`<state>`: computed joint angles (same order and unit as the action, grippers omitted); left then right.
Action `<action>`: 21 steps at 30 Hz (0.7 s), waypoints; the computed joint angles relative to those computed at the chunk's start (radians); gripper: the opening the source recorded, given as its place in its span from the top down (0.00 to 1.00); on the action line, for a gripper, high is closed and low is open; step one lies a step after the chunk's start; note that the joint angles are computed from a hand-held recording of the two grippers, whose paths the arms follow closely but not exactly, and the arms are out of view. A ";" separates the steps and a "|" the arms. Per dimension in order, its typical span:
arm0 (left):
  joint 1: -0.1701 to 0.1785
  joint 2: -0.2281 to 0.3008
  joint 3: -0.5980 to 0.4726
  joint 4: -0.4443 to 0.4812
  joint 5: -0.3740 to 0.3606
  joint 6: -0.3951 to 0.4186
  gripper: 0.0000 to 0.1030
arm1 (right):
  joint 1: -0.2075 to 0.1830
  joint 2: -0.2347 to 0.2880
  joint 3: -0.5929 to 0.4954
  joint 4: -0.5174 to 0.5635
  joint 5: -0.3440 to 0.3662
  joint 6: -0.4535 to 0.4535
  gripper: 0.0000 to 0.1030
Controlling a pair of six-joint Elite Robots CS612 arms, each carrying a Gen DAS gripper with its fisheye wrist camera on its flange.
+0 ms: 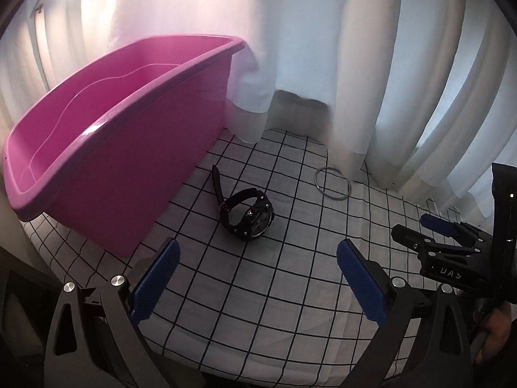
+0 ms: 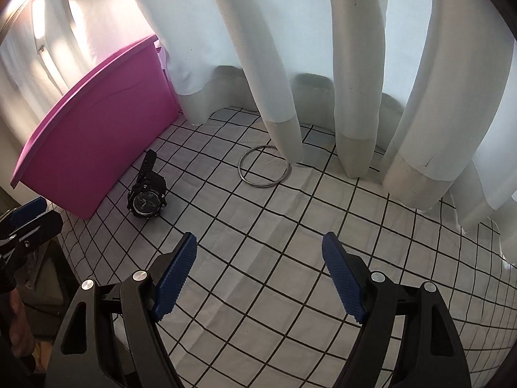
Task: Organize jewelry
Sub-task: 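Withdraw both open tools from the tub back over the watch and bangle, then grasp the black watch strap with the left tool while the right grasps the silver bangle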
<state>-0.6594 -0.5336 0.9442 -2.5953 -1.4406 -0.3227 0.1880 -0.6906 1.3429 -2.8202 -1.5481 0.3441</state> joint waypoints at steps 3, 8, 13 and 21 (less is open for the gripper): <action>-0.006 0.033 -0.044 0.029 0.042 -0.002 0.07 | -0.007 0.029 -0.030 0.016 0.010 -0.005 0.26; -0.004 0.098 -0.140 0.091 0.058 -0.030 0.07 | -0.016 0.077 -0.097 0.066 0.027 -0.020 0.26; -0.002 0.162 -0.241 0.178 0.070 -0.058 0.07 | -0.020 0.126 -0.173 0.127 0.033 -0.055 0.26; -0.001 0.224 -0.334 0.257 0.094 -0.081 0.07 | -0.023 0.195 -0.282 0.193 0.033 -0.087 0.26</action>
<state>-0.6601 -0.3096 0.6105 -2.3381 -1.3461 -0.4032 0.1650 -0.4960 1.0604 -2.6275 -1.5153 0.2576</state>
